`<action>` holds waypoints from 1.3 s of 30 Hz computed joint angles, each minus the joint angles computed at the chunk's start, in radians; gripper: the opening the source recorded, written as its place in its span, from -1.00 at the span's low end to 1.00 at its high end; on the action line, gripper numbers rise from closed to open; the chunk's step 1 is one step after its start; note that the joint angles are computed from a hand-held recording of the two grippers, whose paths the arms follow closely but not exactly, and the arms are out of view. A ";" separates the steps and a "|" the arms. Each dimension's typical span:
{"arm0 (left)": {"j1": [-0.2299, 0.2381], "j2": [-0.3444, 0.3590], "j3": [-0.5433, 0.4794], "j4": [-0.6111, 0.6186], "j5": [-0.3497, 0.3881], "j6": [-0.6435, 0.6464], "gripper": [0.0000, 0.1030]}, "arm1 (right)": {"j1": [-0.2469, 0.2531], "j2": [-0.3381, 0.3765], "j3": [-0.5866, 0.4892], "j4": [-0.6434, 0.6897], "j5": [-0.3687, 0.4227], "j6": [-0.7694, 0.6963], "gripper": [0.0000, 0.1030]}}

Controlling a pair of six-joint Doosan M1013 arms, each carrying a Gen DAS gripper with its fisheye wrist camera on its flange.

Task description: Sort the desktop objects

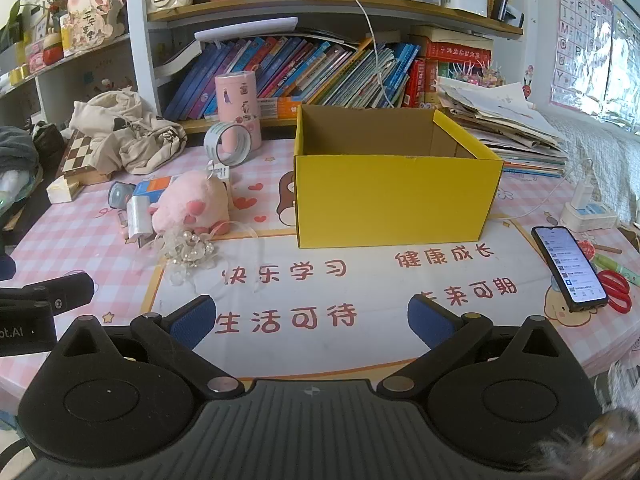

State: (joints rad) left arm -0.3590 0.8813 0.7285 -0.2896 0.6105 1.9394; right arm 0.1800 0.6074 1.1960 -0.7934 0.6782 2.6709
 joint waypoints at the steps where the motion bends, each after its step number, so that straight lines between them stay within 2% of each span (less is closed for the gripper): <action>1: 0.000 0.000 0.000 0.000 0.000 0.000 1.00 | 0.000 0.001 -0.001 0.000 0.001 0.000 1.00; 21: -0.004 -0.011 0.023 0.009 0.003 -0.014 1.00 | -0.001 0.000 0.002 0.004 0.000 0.001 1.00; 39: -0.003 0.005 -0.016 0.005 0.041 -0.009 1.00 | -0.001 0.000 -0.003 0.035 -0.005 -0.034 1.00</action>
State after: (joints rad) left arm -0.3617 0.8861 0.7121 -0.2849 0.6519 1.9299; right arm 0.1795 0.6074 1.1927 -0.7580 0.6735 2.6367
